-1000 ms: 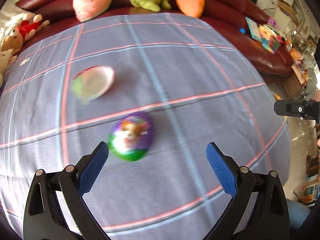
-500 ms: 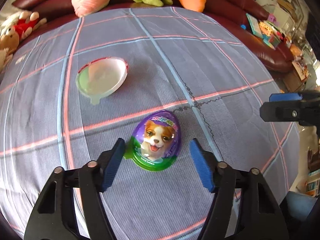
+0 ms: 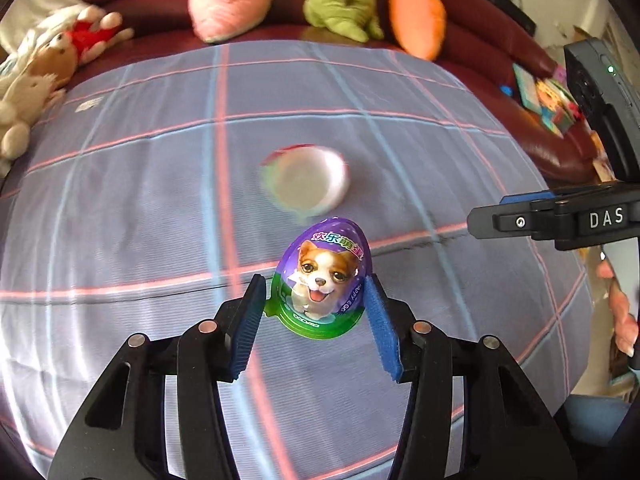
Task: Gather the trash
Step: 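Grasp the purple egg toy with the left tool while the right tool grasps the clear lid, then carry the purple egg toy and clear plastic lid over the trash bin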
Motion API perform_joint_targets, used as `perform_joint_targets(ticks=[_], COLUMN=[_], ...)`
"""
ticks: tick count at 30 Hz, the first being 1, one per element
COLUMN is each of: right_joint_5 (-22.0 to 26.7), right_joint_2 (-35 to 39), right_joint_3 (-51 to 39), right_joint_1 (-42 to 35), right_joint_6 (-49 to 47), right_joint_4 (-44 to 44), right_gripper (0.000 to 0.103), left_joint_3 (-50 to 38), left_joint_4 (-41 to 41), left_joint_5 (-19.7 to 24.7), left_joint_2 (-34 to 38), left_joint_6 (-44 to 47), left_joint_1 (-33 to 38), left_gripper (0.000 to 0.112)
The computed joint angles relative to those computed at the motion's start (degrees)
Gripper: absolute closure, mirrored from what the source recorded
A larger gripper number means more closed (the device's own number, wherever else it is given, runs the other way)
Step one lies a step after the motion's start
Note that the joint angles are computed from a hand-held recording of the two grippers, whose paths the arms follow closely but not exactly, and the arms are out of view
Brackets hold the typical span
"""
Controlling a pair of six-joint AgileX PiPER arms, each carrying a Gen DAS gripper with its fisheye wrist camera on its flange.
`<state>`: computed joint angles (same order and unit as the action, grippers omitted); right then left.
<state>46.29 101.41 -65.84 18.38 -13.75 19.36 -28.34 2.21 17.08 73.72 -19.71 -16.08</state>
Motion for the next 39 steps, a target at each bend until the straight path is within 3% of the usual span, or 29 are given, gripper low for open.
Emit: perform_joint_targets(ticks=[10, 15, 24, 25, 26, 32, 39], right_joint_5=[3.38, 5.16, 5.34, 4.86, 4.11, 1.35, -2.24], right_joint_2=[8.83, 14.60, 20.22, 20.48, 20.44, 16.95, 7.81], right_joint_3=[-13.99, -21.12, -26.30, -26.30, -25.91, -21.66, -10.19], right_joint_1=[8.55, 11.48, 12.97, 13.13, 13.06, 11.88, 5.72], right_joint_6=[2.19, 3.74, 4.70, 4.94, 4.59, 4.11, 1.58], right_joint_4=[-0.71, -1.97, -0.65, -1.16, -0.80, -1.97, -0.26], right_gripper=[0.025, 0.025, 0.025, 0.035, 0.034, 0.035, 0.035], left_joint_3=[0.72, 0.15, -1.54, -1.66, -1.76, -2.69, -4.69], left_joint_4=[-25.36, -33.35, -34.77, -34.81, -34.96, -34.13, -25.29], left_joint_5=[3.85, 4.95, 2.86, 2.54, 2.40, 2.00, 0.99], left_joint_2=[-2.53, -0.34, 3.66, 4.10, 4.42, 5.06, 5.23], left_joint_6=[35.20, 45.74, 46.12, 45.86, 45.73, 42.25, 28.56], left_joint_1=[25.09, 31.90, 30.98, 30.51, 30.15, 25.59, 14.55], left_gripper=[0.060, 0.060, 0.060, 0.060, 0.060, 0.060, 0.059])
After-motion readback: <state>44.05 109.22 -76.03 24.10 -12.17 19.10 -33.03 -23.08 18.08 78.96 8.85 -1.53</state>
